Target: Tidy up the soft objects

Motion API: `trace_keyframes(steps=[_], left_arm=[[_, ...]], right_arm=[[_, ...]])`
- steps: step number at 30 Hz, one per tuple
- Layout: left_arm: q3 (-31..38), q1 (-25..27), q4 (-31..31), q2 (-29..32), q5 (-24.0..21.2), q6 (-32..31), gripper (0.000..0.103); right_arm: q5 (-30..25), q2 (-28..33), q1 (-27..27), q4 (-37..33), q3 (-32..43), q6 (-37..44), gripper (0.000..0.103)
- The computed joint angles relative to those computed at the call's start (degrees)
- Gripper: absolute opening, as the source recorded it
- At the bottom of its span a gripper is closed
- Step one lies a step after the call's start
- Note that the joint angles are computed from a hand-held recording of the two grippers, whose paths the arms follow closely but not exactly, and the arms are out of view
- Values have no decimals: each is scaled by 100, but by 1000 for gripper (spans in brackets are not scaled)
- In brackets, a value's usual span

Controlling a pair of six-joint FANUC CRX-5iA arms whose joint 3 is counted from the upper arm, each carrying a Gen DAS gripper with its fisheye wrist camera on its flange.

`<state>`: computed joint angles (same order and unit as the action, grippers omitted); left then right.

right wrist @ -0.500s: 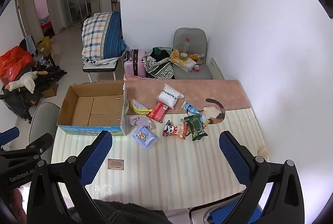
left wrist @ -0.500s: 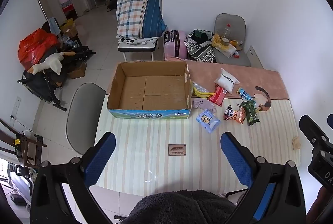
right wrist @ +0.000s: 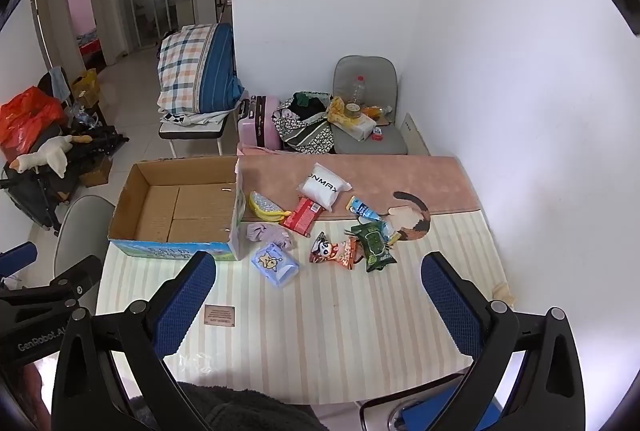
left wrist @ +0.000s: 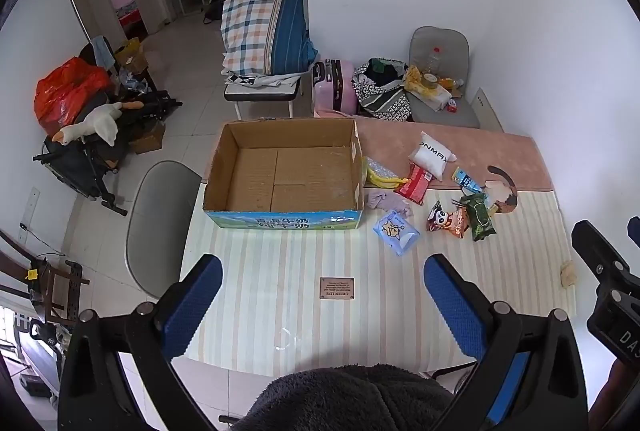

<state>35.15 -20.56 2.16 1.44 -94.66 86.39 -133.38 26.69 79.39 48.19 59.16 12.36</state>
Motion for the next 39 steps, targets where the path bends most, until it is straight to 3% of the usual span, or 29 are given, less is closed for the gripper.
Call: trace_keyframes(steps=[10,14,18,39], left_arm=[[409,-198,-95,211,-119,149,103],[360,-133,-49,171,-52,72,103],[352,-117,-41,163,5,76,103],[605,-107,-67,329,-18,68,103]], right_arm=[[9,-93,60,-41,-180,-130,103],[-82,89,-7,134,221,145,103],[73,-196,-23,44,-255,-10,103],[49,94,-194,202,228,319,103]])
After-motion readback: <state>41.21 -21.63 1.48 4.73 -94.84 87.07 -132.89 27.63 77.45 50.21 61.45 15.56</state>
